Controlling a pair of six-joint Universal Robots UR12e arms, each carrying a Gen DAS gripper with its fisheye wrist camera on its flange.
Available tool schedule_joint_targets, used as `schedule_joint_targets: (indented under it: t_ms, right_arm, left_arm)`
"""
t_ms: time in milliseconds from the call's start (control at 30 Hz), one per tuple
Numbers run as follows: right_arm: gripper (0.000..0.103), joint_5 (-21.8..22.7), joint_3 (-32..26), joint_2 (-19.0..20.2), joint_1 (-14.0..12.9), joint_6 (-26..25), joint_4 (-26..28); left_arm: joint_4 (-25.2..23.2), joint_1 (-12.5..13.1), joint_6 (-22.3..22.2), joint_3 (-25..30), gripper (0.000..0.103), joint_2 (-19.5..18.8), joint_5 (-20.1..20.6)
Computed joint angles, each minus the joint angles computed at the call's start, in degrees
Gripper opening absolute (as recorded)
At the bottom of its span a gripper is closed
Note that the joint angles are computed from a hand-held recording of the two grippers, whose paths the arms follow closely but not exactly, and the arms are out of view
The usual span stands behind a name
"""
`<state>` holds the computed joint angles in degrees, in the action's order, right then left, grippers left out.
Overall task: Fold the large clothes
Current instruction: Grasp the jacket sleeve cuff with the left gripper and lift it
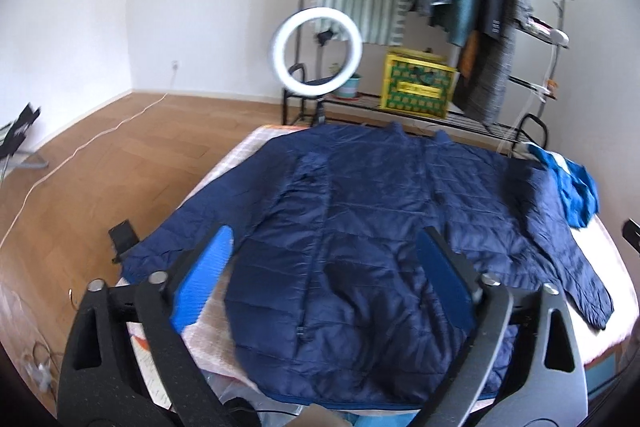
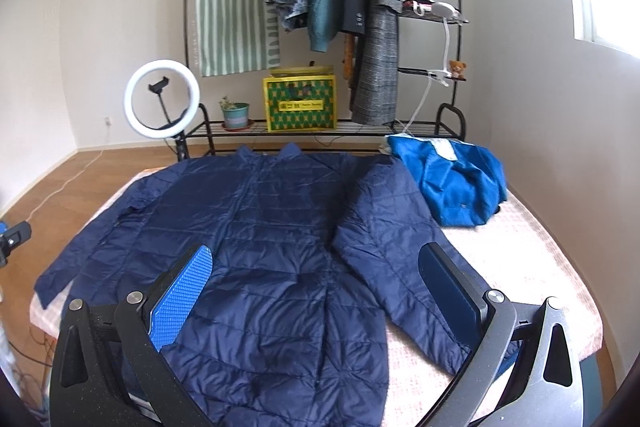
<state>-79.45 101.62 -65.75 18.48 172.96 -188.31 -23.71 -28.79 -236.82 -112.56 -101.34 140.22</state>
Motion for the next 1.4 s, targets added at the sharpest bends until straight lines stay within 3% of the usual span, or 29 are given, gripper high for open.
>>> schedule_joint_targets:
  t_ms: [133,300,433,500,633,767,867,1067,1233,1400]
  right_arm:
    - [0.103,1.0,-0.3,0.7,0.6,-1.3,-0.8]
    - [0.103,4.9,-0.9,1.6,0.6,-2.9,-1.0]
    - [0.103,5.8,-1.6,2.2,0.7,-4.7,0.8]
    - [0.103,6.2,-2.0,2.3,0.6,-4.9,2.2]
    - [0.103,5.6,-3.9,3.1,0.9,-7.1,4.4]
    - [0.102,8.5,-6.9,4.0,1.1,-8.5,9.0]
    - [0.102,10.0,-8.2,4.8,1.4,-7.8,9.0]
    - [0.102,10.5,-9.1,5.8,2.0,-9.4,10.7]
    - [0.102,9.0,-9.7,6.4,2.2,-9.3,10.0]
    - [0.102,8.7,-10.2,6.6,2.3,-9.7,10.9]
  left_arm:
    - [-0.8,2.4,-3.4,-3.2,0.085,2.7,-2.8]
    - [-0.7,6.9,-6.4,-7.8,0.072,6.6,-9.8]
    - [-3.3,11.6,-12.0,-11.8,0.067,9.8,-16.5]
    - [-2.7,13.7,-15.2,-14.0,0.057,10.9,-20.4]
    - [3.2,17.2,-21.4,-18.3,0.055,11.3,-28.3]
    - [14.8,20.3,-28.2,-22.1,0.055,8.9,-38.2]
    - [21.6,22.2,-33.6,-23.7,0.055,6.7,-43.3]
    - [27.4,24.2,-44.4,-25.5,0.055,4.2,-43.0]
    - [33.9,22.8,-55.5,-26.0,0.055,0.9,-38.4]
    - [33.6,21.6,-56.2,-24.5,0.055,-0.1,-37.8]
